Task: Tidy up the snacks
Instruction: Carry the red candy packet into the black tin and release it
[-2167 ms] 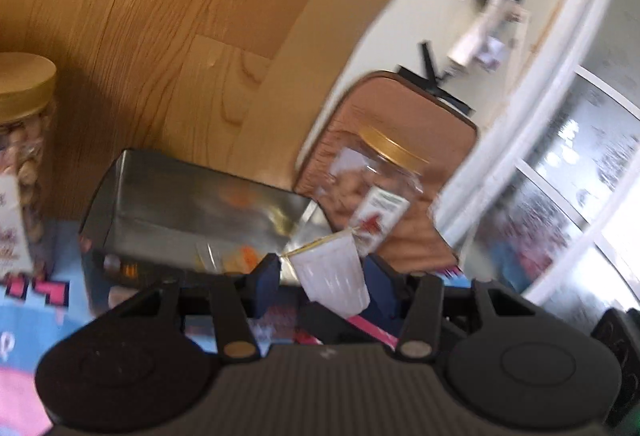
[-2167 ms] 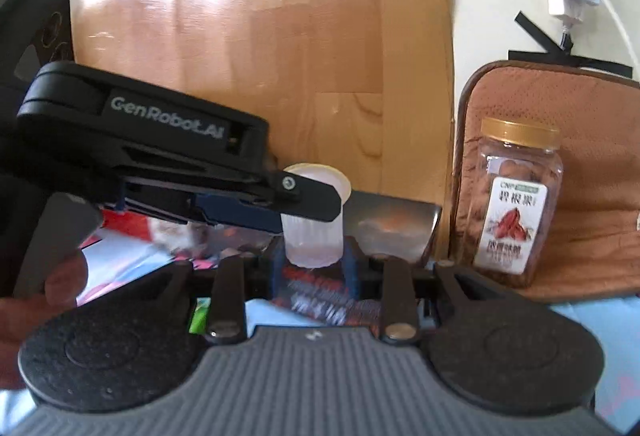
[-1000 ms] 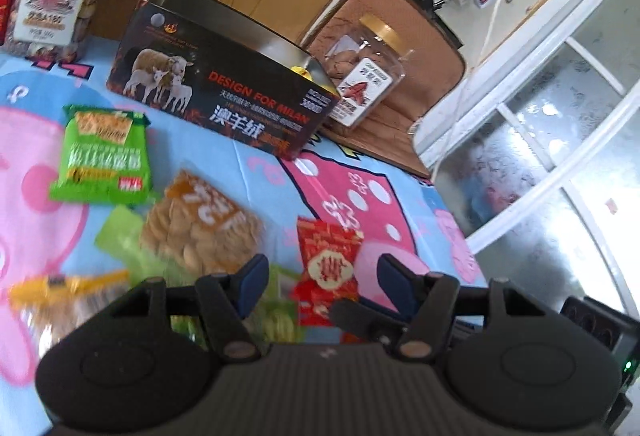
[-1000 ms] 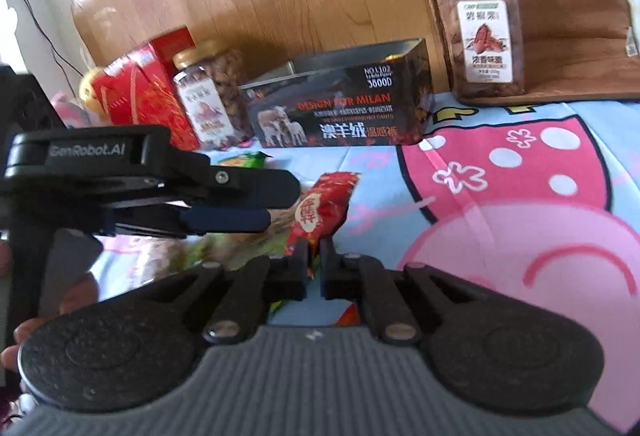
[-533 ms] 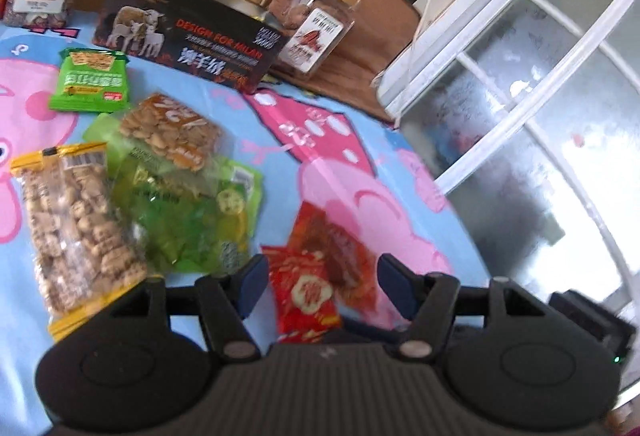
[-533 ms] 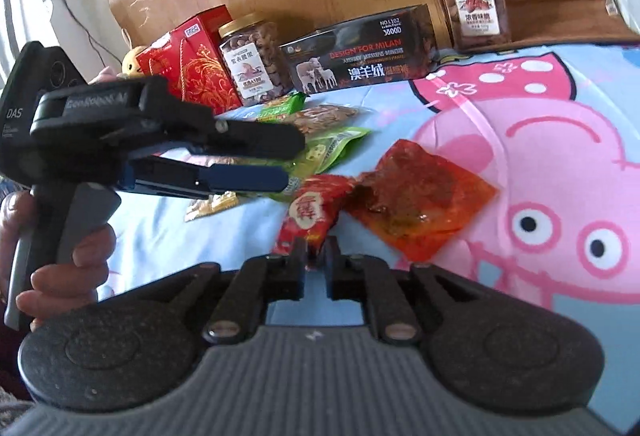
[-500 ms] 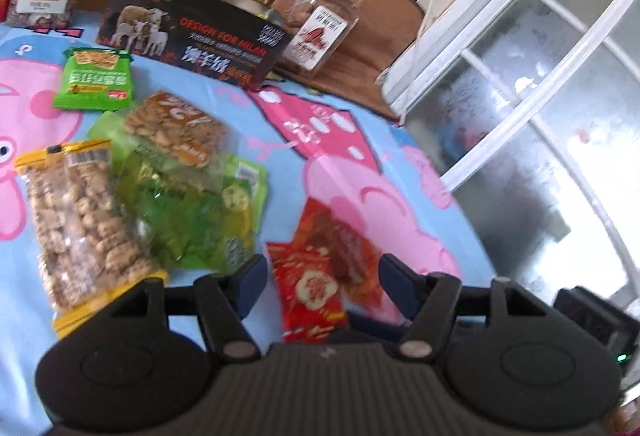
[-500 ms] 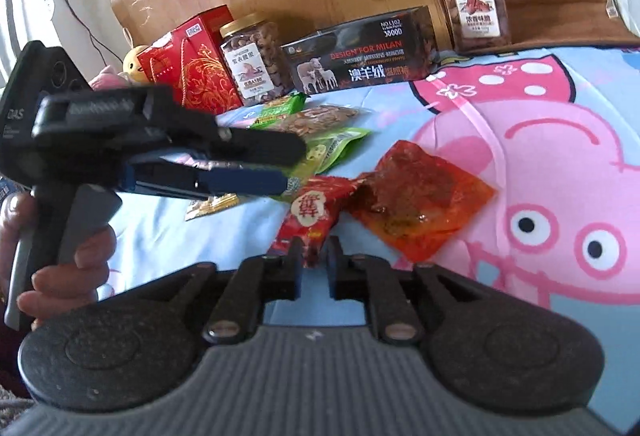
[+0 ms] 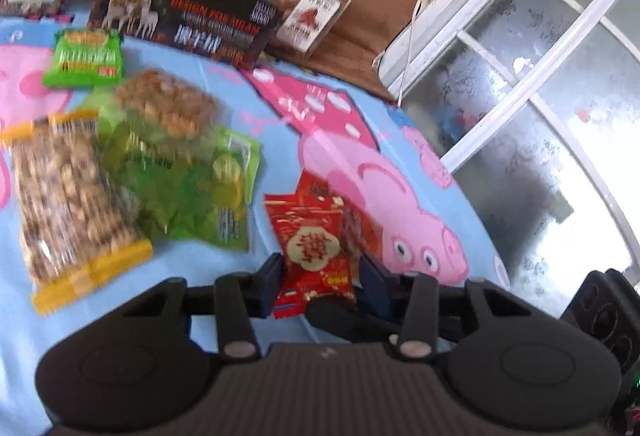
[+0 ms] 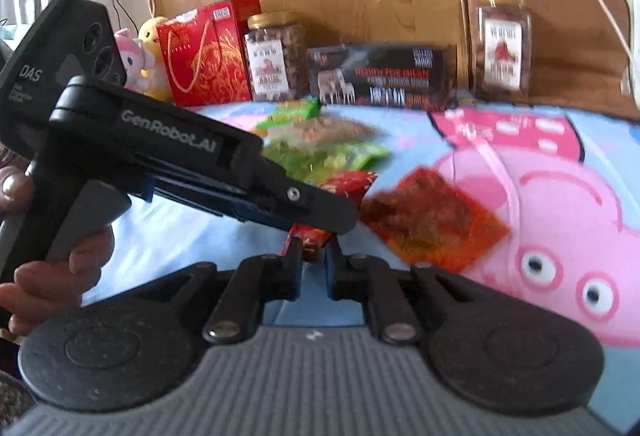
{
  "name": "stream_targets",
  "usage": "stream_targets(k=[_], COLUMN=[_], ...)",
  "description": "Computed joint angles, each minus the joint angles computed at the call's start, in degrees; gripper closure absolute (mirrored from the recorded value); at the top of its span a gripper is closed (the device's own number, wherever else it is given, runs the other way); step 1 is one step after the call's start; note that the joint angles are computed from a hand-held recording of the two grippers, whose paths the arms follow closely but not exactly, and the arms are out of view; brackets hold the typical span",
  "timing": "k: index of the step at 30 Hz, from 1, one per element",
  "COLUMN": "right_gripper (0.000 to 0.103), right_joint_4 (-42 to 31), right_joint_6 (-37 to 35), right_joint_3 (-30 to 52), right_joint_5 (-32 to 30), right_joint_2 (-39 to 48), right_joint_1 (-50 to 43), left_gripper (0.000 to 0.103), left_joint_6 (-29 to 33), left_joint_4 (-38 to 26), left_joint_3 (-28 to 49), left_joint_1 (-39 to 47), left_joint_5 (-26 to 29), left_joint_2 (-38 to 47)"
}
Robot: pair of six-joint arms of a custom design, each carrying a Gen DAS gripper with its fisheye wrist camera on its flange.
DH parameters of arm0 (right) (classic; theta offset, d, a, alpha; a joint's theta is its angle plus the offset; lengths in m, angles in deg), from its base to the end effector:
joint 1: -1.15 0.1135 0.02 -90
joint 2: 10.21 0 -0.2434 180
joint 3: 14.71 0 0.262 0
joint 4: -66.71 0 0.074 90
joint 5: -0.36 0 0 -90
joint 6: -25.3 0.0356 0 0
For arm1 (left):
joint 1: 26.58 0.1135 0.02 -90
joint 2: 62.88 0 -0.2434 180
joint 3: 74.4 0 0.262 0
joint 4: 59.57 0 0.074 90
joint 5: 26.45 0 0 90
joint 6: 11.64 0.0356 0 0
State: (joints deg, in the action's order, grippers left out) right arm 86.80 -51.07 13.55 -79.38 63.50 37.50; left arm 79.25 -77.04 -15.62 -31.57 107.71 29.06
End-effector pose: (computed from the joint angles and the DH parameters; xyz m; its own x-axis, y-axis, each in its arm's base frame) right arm 0.1923 0.1336 0.1137 -0.4421 -0.0375 -0.8962 -0.3595 0.9227 0.1388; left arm 0.3074 -0.0517 0.1365 -0.7622 0.0777 -0.6426 0.5145 0.6751 -0.5286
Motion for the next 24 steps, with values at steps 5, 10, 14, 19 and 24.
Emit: stream_targets(k=[5,10,14,19,24], right_gripper=[0.093,0.093,0.093,0.093,0.091], right_joint_4=[3.40,6.42,4.63,-2.35,-7.68], right_joint_6=[-6.83,-9.68,-7.59,-3.93,-4.30], right_joint_3=[5.70,17.45,31.83,51.00,63.13], right_joint_5=[-0.19,-5.72,-8.67,-11.47,-11.53], right_joint_2=[2.50,12.71,23.60,37.02,46.27], right_joint_1=[-2.17,-8.50,-12.54,-15.84,-16.40], left_gripper=[0.062,0.062,0.062,0.062,0.060], left_joint_6=[-0.69,-3.03,-5.37,-8.87,-10.33], left_joint_4=[-1.48,-1.41,-2.13,-5.27,-10.62], left_joint_3=[5.90,18.08,32.66,52.21,69.26], left_joint_1=[1.31,1.25,0.83,0.82,0.72], left_joint_5=[0.74,-2.32,-5.58,-9.26,-12.54], left_joint_2=[-1.25,4.66,14.25,28.78,41.52])
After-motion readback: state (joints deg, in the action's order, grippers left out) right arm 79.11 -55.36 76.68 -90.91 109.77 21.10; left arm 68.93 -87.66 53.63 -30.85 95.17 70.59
